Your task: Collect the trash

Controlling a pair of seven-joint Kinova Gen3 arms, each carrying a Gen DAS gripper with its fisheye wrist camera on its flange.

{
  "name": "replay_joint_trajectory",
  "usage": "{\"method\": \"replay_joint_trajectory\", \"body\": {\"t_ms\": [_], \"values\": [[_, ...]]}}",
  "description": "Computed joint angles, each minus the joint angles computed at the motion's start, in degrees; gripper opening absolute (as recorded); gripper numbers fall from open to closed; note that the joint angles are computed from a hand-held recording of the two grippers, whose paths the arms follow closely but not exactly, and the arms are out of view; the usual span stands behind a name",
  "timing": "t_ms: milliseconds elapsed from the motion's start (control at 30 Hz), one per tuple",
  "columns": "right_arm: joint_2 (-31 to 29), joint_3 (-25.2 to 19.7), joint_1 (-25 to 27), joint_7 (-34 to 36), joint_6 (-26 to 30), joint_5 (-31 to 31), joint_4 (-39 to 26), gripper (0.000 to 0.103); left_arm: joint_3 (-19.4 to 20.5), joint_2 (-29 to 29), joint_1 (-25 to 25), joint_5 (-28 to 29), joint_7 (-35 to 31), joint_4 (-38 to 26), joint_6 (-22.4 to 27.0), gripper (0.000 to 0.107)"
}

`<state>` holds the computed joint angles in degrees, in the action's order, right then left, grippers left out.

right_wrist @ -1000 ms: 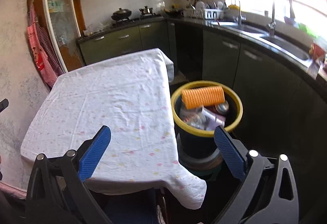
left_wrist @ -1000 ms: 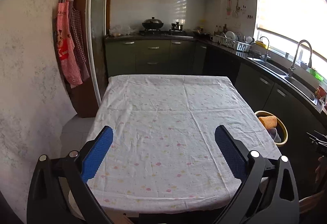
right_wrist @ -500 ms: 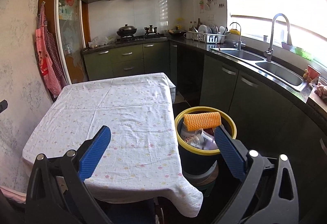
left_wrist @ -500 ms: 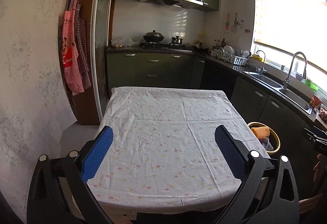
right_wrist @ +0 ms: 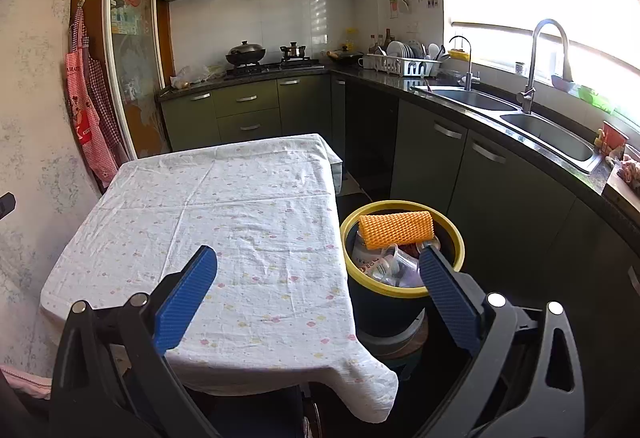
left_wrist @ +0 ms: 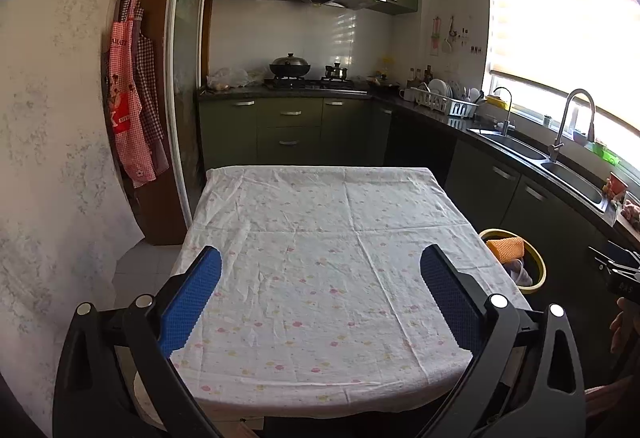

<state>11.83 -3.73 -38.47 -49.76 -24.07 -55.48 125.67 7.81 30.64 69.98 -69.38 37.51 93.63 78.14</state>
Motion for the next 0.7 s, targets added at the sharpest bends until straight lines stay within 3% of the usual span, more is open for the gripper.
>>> {"method": "replay_joint_trajectory", "body": {"t_ms": [700], "values": [[0.5,0.2,-0.4,1.5,-0.2,-1.6,-0.4,0.096,-0.1,0.1,-1.0,-0.6,-0.3,0.7,-2.2,0.098]]}}
